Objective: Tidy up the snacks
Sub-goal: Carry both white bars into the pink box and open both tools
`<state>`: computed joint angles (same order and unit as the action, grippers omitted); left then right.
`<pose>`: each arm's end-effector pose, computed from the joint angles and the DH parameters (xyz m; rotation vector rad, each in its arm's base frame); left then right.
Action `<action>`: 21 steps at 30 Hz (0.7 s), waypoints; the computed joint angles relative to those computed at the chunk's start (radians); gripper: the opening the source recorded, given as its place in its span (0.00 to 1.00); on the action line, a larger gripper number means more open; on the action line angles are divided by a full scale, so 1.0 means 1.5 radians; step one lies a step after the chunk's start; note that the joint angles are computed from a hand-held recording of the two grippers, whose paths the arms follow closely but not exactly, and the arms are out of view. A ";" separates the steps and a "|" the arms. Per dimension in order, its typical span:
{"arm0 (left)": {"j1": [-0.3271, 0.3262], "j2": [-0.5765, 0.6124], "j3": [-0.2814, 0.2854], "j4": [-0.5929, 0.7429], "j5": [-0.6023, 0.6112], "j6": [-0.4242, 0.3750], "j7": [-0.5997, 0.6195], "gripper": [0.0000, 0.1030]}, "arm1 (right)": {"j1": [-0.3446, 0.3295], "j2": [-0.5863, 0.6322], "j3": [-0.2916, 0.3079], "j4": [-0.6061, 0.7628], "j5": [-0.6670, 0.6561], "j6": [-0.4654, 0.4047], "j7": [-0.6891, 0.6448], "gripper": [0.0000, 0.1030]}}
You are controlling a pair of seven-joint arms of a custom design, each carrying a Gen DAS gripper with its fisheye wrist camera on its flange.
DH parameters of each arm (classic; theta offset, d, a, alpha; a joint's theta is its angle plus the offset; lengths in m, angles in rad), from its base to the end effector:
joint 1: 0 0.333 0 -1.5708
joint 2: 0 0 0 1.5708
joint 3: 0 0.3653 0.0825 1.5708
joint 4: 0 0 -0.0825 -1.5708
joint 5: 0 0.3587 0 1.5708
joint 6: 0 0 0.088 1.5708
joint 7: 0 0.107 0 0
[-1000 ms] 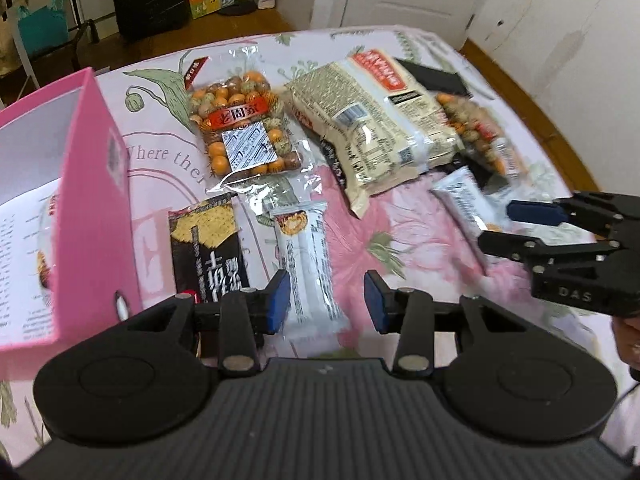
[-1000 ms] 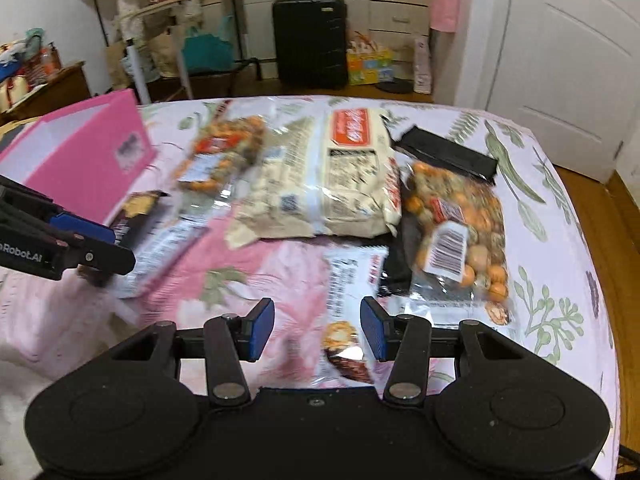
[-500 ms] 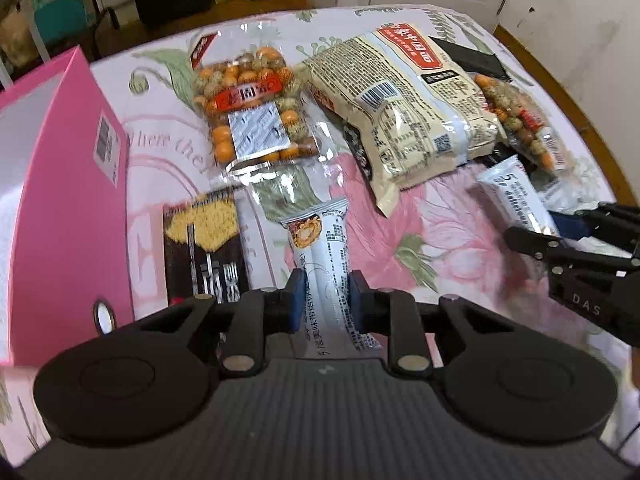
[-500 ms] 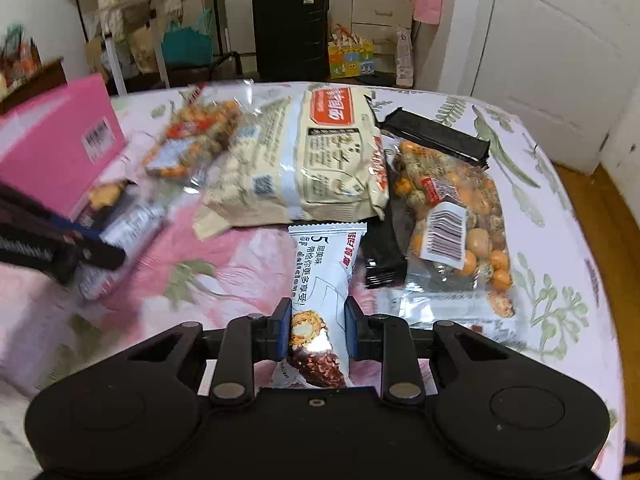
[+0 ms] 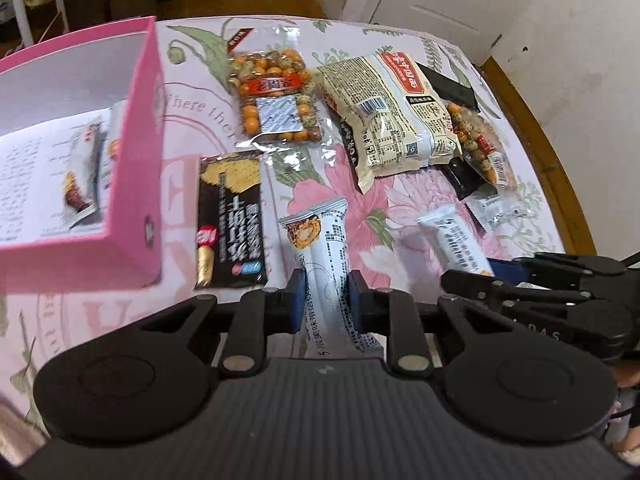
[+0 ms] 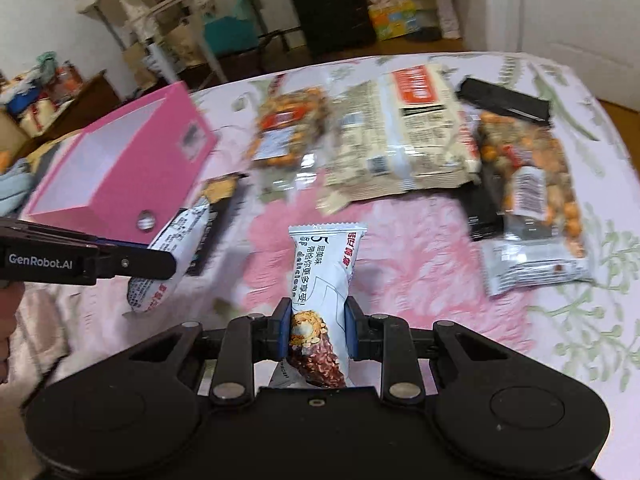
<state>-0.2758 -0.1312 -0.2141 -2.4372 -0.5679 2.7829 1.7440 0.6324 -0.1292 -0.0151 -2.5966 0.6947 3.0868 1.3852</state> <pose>0.4321 -0.2063 0.4659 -1.9147 2.2982 -0.8378 0.3909 0.2130 0.4292 -1.8809 1.6679 -0.1360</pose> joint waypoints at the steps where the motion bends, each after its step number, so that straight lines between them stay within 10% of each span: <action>1: 0.003 -0.013 0.003 -0.004 0.001 -0.012 -0.002 0.21 | 0.007 -0.004 -0.003 0.004 0.008 -0.009 -0.011 0.29; 21: 0.089 -0.220 0.053 -0.054 0.062 -0.163 -0.042 0.21 | 0.009 -0.007 0.064 0.171 0.067 -0.178 -0.192 0.29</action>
